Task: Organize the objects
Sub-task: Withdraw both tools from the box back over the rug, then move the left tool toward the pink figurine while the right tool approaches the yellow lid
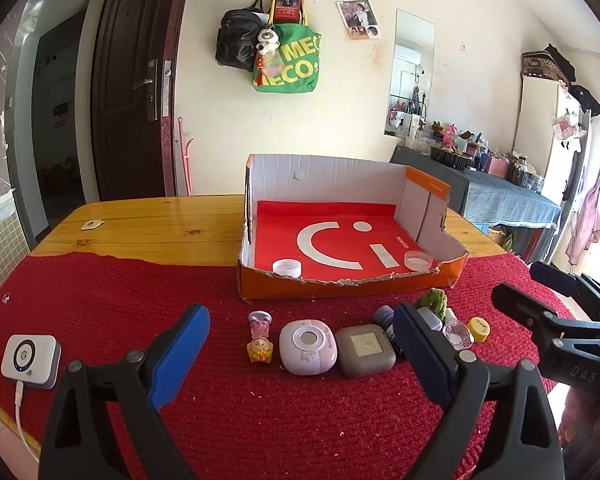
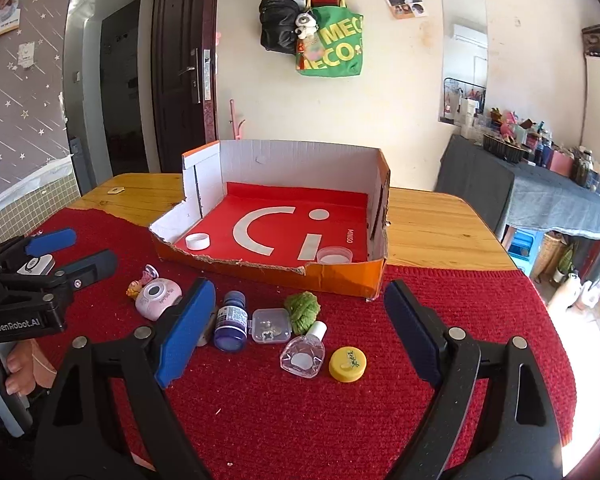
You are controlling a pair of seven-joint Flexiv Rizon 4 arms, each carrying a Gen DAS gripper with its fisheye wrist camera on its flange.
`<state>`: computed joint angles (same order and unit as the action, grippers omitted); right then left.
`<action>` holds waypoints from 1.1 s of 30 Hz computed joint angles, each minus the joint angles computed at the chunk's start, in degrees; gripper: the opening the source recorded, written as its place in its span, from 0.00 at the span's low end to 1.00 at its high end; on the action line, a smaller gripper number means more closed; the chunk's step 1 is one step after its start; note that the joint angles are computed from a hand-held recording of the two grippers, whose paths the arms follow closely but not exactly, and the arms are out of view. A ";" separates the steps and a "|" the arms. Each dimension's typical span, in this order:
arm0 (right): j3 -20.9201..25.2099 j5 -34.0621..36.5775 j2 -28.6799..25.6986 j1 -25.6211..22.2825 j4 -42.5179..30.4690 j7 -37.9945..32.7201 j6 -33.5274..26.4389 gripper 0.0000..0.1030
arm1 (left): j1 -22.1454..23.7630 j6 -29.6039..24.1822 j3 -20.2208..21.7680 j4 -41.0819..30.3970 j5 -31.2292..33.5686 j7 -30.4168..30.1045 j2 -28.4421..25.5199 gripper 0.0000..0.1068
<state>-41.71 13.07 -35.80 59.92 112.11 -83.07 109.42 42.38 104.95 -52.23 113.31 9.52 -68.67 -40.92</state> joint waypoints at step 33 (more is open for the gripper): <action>-1.72 -3.10 -4.50 -2.54 0.08 9.12 -3.81 0.84 | -10.70 -9.64 14.30 -6.65 -13.96 3.19 1.40 0.89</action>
